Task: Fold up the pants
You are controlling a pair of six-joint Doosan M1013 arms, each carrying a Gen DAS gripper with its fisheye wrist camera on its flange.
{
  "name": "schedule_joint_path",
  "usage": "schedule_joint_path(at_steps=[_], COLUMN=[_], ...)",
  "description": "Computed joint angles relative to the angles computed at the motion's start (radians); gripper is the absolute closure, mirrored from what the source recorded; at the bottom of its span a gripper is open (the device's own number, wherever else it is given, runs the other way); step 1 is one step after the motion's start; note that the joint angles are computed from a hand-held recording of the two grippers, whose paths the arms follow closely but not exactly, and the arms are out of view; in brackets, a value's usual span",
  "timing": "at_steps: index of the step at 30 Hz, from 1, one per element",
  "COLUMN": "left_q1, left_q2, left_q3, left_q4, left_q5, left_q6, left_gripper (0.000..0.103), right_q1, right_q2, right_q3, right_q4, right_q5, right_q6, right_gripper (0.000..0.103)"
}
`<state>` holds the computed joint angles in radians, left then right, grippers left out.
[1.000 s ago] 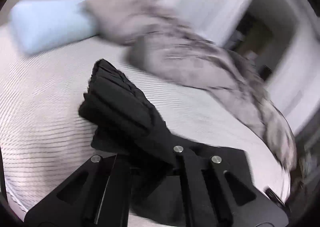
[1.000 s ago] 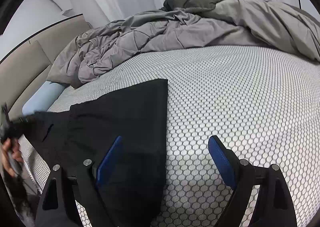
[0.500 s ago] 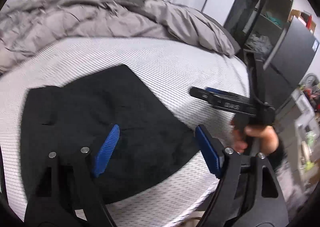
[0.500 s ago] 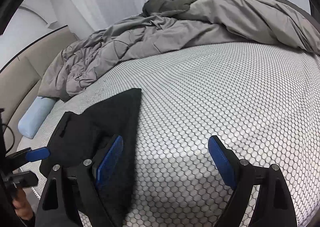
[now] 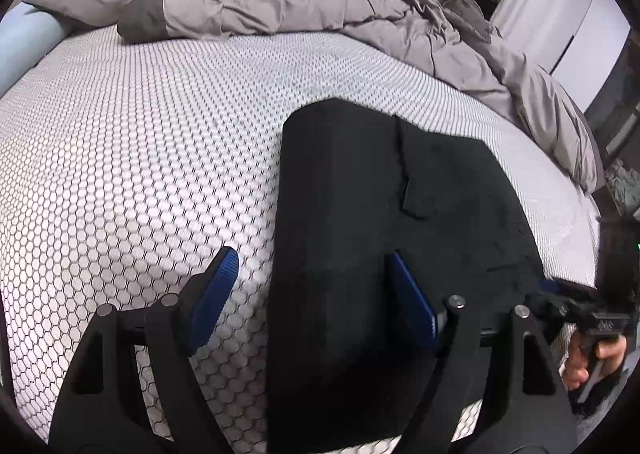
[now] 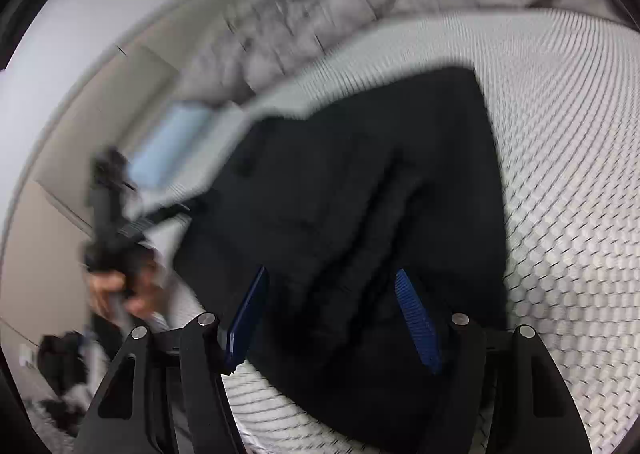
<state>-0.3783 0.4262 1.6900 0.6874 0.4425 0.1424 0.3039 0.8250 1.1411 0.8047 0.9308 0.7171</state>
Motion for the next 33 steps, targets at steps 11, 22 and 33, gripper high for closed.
schedule_joint_path(at_steps=[11,22,33], left_q1=[-0.039,-0.061,-0.064], left_q2=[-0.032,-0.05,-0.019], left_q3=[0.036,0.052,0.018], left_q4=[0.021,0.093,0.025], left_q5=[-0.002,0.023,0.034], left_q6=[0.104,0.059,0.143], left_gripper=[0.027,0.027,0.027], right_q1=[0.045,-0.029,0.001], right_q2=[-0.045,-0.045,-0.057], right_q3=[0.034,0.059,0.072], right_q4=[-0.115,0.139,0.145], right_q5=[-0.269,-0.03,-0.046], right_q6=[-0.023,-0.149,-0.198], right_gripper=[0.086,0.058,0.063])
